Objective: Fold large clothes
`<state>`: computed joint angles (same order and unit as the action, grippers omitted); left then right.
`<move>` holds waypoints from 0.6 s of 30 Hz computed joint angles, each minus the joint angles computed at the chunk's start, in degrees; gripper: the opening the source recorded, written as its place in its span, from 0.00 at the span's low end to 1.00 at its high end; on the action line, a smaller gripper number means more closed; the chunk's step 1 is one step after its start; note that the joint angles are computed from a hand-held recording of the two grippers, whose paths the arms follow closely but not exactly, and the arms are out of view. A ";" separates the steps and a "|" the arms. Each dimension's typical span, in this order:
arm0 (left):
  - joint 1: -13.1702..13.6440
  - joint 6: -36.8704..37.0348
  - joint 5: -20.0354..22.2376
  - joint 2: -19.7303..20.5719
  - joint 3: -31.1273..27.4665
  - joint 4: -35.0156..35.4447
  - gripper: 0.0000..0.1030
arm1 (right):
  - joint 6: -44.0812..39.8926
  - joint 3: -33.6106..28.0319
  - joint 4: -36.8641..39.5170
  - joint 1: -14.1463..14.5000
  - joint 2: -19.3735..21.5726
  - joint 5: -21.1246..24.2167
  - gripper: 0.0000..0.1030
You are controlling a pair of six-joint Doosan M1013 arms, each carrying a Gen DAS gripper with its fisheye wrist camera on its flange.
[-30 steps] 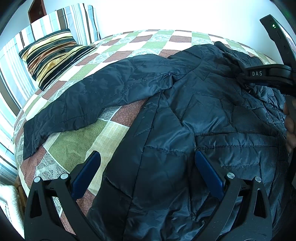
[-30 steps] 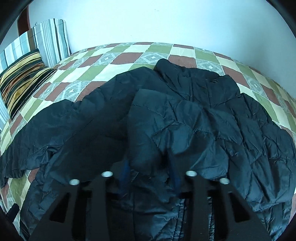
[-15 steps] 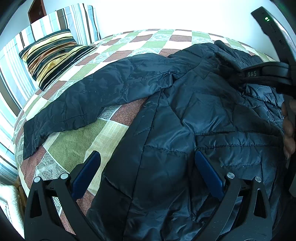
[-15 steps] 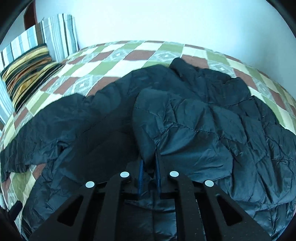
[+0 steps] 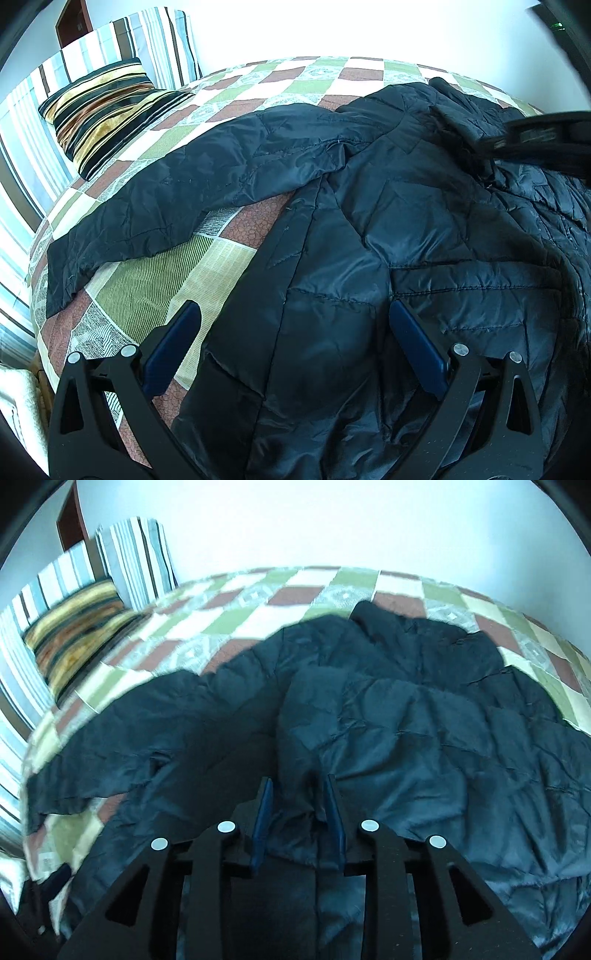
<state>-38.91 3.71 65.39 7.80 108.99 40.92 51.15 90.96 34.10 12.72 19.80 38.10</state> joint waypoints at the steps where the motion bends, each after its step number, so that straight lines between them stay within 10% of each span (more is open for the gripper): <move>1: 0.00 0.00 0.00 -0.04 0.06 0.02 0.98 | -1.12 0.45 1.47 -0.70 -0.58 -0.61 0.28; 9: 0.02 0.05 0.06 -0.01 -0.03 -0.03 0.98 | 15.46 -2.35 -7.95 -9.93 0.49 -6.79 0.27; 18: -0.12 0.60 0.96 0.45 -0.32 0.02 0.98 | 32.81 -6.23 -30.66 -10.88 7.12 -3.45 0.22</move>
<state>-39.04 4.31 66.36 8.25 108.67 40.94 83.96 84.72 3.44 1.84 26.92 34.65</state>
